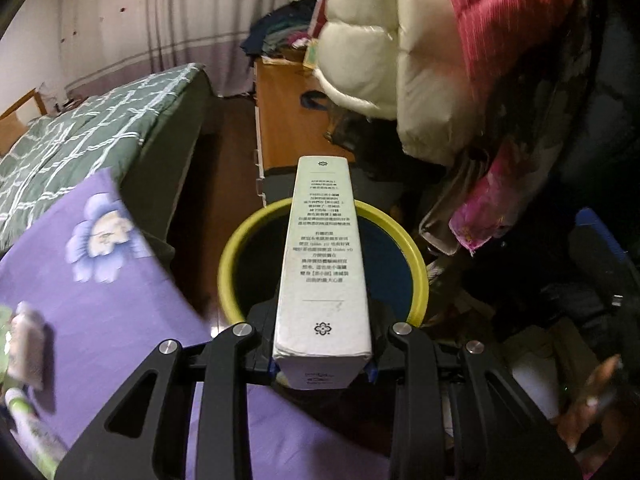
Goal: Collect trash
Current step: 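Grasp the long white box with the left tool, carry it over the bin, release, then move both tools back over the table toward the green-labelled bottle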
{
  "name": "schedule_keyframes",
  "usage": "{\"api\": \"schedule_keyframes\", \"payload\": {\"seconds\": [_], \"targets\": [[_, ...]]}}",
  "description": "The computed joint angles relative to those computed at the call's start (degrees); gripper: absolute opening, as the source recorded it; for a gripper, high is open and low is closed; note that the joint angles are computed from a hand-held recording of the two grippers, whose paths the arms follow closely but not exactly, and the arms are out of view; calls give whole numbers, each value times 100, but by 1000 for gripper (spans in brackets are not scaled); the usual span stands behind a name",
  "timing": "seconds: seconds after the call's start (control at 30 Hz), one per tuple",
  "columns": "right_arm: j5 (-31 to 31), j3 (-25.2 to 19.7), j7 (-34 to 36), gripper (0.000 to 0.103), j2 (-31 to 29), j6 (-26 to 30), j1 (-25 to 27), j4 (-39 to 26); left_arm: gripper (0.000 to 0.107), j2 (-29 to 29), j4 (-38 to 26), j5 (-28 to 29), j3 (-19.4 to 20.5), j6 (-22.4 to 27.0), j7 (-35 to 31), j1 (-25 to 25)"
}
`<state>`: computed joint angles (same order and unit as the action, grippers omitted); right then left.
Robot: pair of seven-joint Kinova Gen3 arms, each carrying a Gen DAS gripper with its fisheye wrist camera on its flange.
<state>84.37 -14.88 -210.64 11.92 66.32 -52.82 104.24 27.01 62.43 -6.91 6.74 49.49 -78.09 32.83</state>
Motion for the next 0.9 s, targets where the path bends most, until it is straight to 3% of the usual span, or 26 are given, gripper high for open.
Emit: {"api": "schedule_keyframes", "payload": {"seconds": [0.33,0.37,0.43,0.53,0.63,0.73,0.83,0.9], "targets": [[-81,-53,-158,68,-121,186,57,193,32,762,-885,-122,-161,464,133,266],[-92,-58,-154,68,-120,192,61,183,60,824,-969,-144,-177,518,156,292],[-114,-61,-148,68,-122,184,73,153,95,859,-1018,-322,-364,497,394,457],[-100,-90,-142,68,-139,299,17,129,95,634,-683,-582,-421,228,685,512],[-85,-125,-100,69,-154,382,-43,93,95,85,112,-1136,-282,-280,1234,441],[-97,-154,-3,70,-146,309,-73,-2,98,-580,908,-1342,-466,-594,1708,483],[-57,-182,122,72,-105,123,-123,-127,98,-1349,1705,-1705,-941,-670,2371,837],[-34,-181,290,74,-44,-5,-173,-252,98,-1863,2236,-2157,-1449,-633,2837,1356]]}}
